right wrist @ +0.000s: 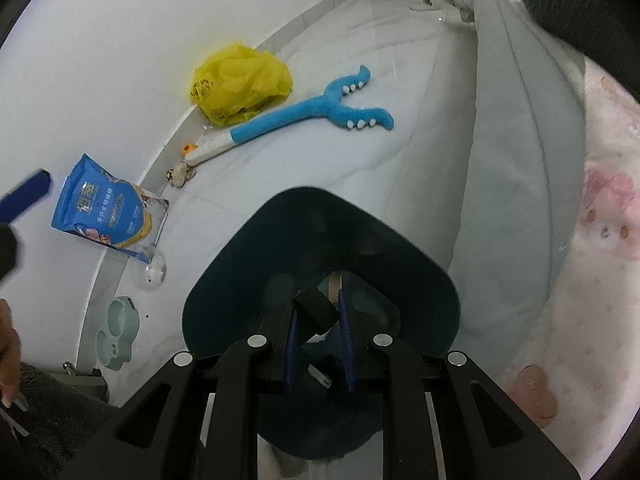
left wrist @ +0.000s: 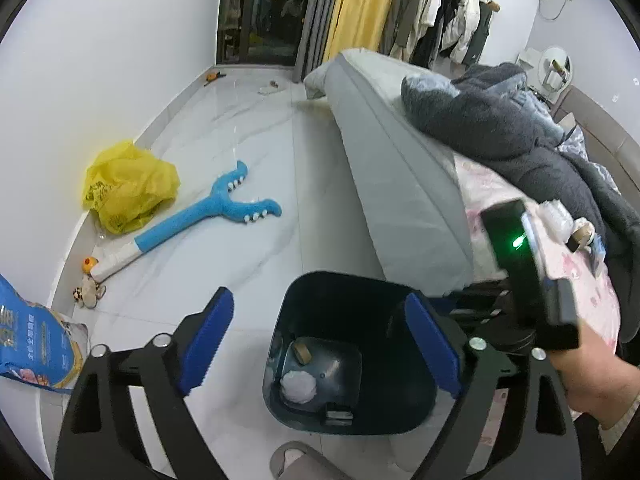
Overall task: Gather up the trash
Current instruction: 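Move both tools back over the bed toward the remaining items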
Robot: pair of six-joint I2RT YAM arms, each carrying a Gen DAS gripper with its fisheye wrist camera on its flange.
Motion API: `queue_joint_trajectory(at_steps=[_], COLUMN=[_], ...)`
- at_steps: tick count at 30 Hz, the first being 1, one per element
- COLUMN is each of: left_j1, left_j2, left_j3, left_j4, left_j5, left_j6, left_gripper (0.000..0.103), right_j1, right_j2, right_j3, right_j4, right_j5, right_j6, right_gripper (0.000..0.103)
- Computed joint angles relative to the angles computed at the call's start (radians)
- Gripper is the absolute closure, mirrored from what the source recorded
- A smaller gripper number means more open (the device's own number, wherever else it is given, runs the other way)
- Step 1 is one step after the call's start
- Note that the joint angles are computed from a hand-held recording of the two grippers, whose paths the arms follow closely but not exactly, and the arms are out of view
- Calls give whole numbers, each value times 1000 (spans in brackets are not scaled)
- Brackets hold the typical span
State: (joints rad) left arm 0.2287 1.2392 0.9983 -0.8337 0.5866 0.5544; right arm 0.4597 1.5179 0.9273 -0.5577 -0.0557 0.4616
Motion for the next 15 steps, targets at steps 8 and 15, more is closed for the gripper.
queue_joint_trajectory(at_steps=[8, 15], left_j1=[10, -12], left_j2=[-44, -75], left_j3=[15, 48], left_j4=[26, 21], left_j5=[34, 57], left_j6=[-24, -86], left_gripper=[5, 5], right_j1=[24, -1], right_j2=[-17, -146], right_j3=[-12, -29], right_j4=[-2, -19], right_j5=[17, 48], right_j6=[19, -14], right_gripper=[44, 44])
